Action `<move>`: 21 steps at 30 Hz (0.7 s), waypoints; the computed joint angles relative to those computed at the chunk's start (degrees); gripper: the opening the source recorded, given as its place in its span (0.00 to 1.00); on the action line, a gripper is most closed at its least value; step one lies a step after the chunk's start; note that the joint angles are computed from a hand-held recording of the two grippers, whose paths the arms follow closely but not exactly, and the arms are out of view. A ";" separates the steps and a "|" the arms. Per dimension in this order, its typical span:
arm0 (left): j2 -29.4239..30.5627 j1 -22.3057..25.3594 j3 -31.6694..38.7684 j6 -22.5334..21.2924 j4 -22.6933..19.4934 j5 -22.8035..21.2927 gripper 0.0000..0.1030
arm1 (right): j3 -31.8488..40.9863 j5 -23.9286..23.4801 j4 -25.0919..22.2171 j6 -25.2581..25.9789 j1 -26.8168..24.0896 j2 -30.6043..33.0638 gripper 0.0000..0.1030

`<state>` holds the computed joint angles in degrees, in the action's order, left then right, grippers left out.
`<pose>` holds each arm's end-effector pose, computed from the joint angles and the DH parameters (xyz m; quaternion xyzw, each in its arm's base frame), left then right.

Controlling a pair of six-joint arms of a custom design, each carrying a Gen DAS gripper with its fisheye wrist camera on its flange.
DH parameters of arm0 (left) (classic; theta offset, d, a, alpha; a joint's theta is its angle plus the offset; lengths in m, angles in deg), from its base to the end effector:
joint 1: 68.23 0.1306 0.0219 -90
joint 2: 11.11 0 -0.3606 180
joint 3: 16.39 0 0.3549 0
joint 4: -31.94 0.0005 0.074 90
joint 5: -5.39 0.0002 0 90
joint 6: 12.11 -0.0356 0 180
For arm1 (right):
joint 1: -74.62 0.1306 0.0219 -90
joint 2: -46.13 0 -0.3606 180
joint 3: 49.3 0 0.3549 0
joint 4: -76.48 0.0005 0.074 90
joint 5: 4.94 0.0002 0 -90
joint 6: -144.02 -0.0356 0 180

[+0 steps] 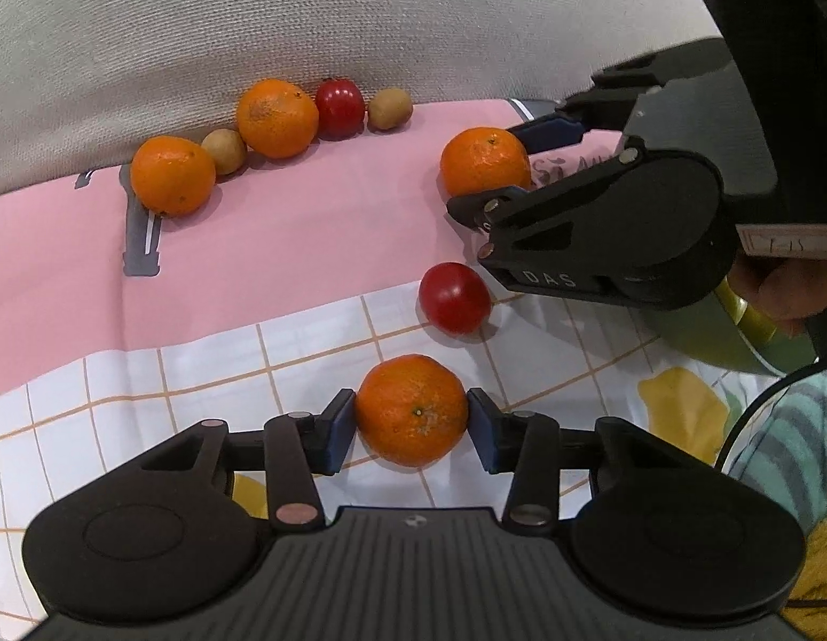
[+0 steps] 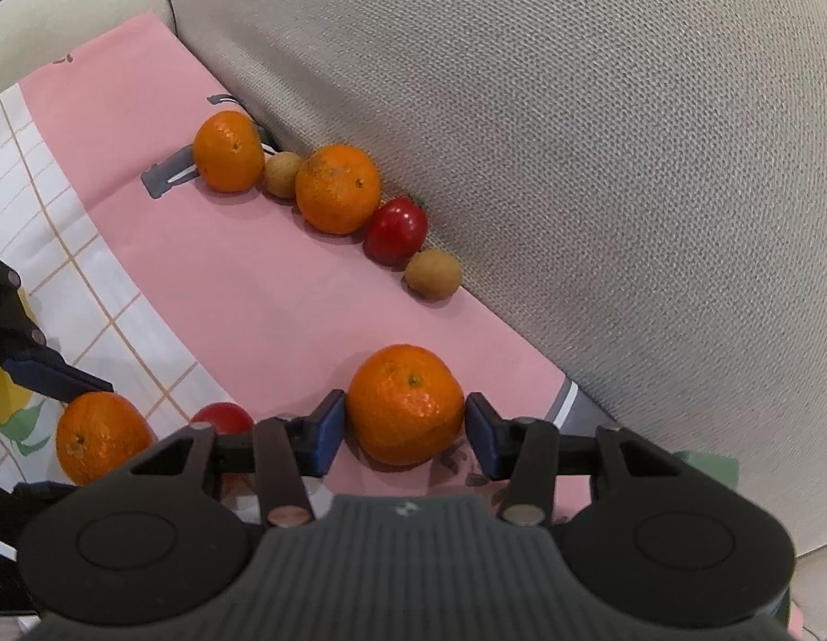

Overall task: Organize fruits
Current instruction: 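Grasp a mandarin with the right tool while the left tool grasps another mandarin, then carry both mandarins over the colander and open both tools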

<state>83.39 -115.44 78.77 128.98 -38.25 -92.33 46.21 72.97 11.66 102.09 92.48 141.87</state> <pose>0.3041 -0.3223 0.3917 -0.0452 0.9809 -0.0908 0.1661 0.4343 0.1473 0.3892 -0.5474 0.8023 0.0433 0.2342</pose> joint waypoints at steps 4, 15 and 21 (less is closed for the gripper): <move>-0.60 -0.40 -0.06 0.99 -0.32 -0.81 0.48 | -0.34 -0.55 0.03 0.09 -0.22 -0.66 0.42; -2.78 -2.40 2.90 4.89 -3.96 -5.07 0.48 | 0.74 -9.78 -3.22 -5.68 -4.11 -4.66 0.41; -4.33 -4.08 5.21 9.89 -5.50 -7.75 0.48 | 0.11 -15.73 -5.22 -9.53 -7.01 -9.70 0.41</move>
